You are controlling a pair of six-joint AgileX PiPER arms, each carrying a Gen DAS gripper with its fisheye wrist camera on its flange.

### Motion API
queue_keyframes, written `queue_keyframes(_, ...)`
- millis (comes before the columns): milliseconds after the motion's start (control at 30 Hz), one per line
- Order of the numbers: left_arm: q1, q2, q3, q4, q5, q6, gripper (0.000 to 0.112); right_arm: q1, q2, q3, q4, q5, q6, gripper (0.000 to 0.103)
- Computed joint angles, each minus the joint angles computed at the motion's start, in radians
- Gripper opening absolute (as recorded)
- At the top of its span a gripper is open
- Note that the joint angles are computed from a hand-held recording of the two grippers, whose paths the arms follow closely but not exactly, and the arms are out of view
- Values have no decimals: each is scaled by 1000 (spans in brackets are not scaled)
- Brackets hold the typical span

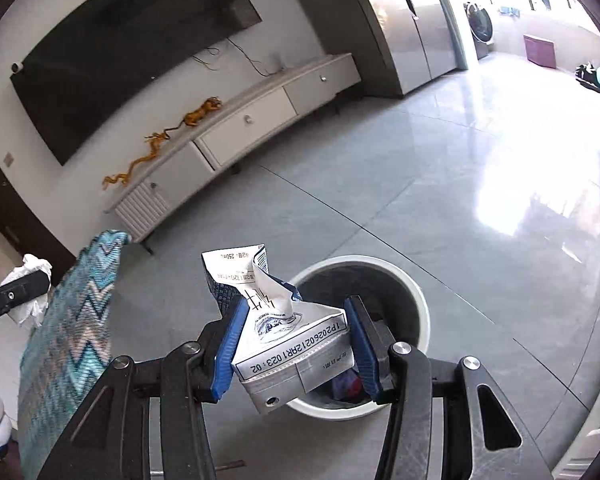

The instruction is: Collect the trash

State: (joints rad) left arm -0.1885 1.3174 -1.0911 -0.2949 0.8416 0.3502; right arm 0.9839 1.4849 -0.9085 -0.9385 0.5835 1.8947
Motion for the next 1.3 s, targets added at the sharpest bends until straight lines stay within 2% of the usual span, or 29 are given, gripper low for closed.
queue_keyframes(167, -61, 200, -65, -24, -62, -26, 16, -149, 114, 26, 32, -134, -63, 47)
queue_keyframes(400, -92, 375, -144, -64, -112, -7, 19, -238, 292, -50, 97, -224, -159, 47)
queue_keyframes(533, -85, 446, -183, -115, -106, 8, 30, -267, 351, -71, 123, -278, -196, 49)
queue_keyframes(600, -86, 467, -192, -126, -108, -2, 48, -272, 369, -72, 120, -285, -188, 49)
queue_keyframes(667, -85, 468, -189, -137, -118, -3, 51, -271, 366, -60, 103, -285, -163, 50)
queue_keyframes(833, -78, 435, -180, -153, -99, 14, 51, -243, 321, -50, 101, -208, -153, 62)
queue_keyframes(967, -78, 359, -152, -131, -87, 9, 51, -207, 252, -46, 95, -123, -136, 68)
queue_keyframes(1167, -54, 141, -68, -51, -94, 5, 51, -83, 163, -125, 103, 76, -170, 74)
queue_keyframes(1300, -6, -55, 6, 5, -93, -15, 55, 28, 131, -232, 83, 232, -187, 81)
